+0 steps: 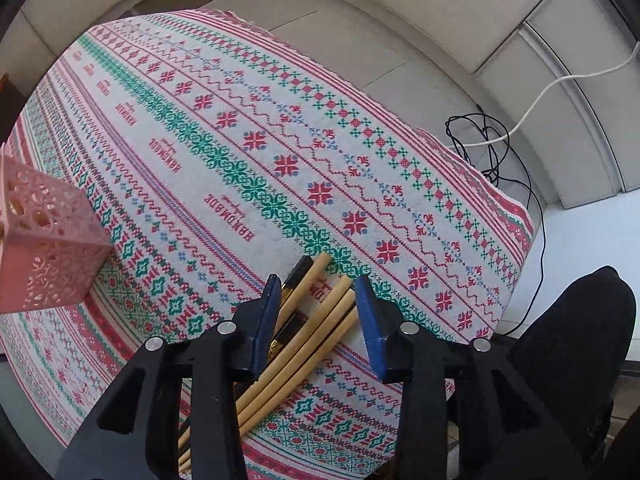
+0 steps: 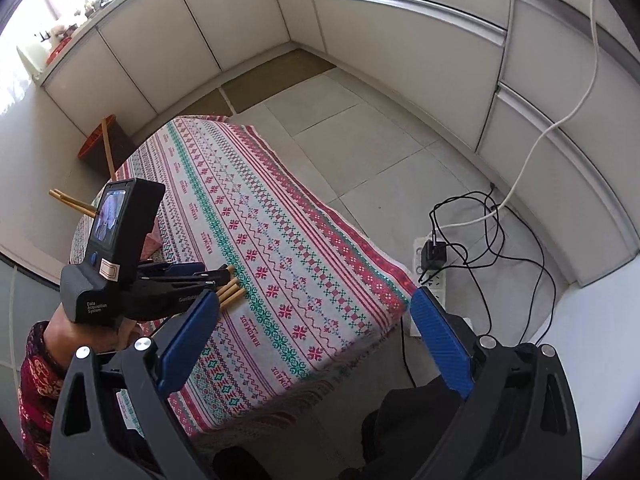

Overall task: Organize utensils
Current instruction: 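Return the left gripper to the bundle and grasp a chopstick, then grasp a chopstick with the right gripper while the left gripper lifts its chopstick toward the basket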

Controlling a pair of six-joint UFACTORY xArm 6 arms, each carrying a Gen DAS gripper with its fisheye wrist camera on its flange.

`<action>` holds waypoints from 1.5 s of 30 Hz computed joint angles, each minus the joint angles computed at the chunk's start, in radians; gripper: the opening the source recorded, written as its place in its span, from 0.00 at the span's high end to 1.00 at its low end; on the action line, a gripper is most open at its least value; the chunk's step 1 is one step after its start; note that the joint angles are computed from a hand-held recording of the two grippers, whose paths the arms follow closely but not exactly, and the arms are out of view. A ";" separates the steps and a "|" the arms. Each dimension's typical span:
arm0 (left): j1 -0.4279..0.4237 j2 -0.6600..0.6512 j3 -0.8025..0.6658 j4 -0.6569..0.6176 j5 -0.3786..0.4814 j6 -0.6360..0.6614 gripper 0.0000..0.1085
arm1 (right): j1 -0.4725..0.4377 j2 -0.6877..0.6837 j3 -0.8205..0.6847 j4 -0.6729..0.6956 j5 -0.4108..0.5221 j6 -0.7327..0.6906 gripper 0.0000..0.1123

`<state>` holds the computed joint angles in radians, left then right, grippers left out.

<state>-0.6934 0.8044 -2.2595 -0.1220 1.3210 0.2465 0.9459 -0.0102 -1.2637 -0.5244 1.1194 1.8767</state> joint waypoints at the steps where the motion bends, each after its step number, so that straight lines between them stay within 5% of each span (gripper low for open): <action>1: 0.000 0.005 -0.005 -0.001 0.009 0.015 0.67 | -0.004 -0.002 0.006 0.004 -0.007 0.007 0.17; 4: 0.012 0.028 -0.036 -0.052 0.035 0.051 0.78 | -0.011 0.003 0.008 0.007 -0.026 0.009 0.17; 14: 0.024 0.158 -0.236 -0.041 0.131 0.047 0.82 | -0.016 0.047 -0.032 0.029 -0.029 -0.025 0.17; 19: 0.039 0.147 -0.199 -0.023 0.095 0.072 0.85 | -0.030 0.052 -0.024 0.052 -0.049 -0.022 0.17; 24: 0.001 -0.001 0.081 0.055 -0.117 0.111 0.88 | -0.058 0.068 0.003 0.099 -0.109 0.005 0.17; 28: -0.003 -0.111 0.294 0.067 -0.325 0.131 0.92 | -0.100 0.093 0.061 0.172 -0.260 0.062 0.17; 34: 0.047 -0.335 0.589 -0.018 -0.571 0.176 0.93 | -0.142 0.244 -0.022 0.249 -0.364 0.029 0.22; 39: 0.084 -0.481 0.740 -0.091 -0.666 0.209 0.93 | -0.161 0.386 -0.192 0.312 -0.335 -0.099 0.45; 45: 0.117 -0.583 0.848 -0.155 -0.731 0.235 0.93 | -0.178 0.489 -0.292 0.426 -0.344 -0.151 0.60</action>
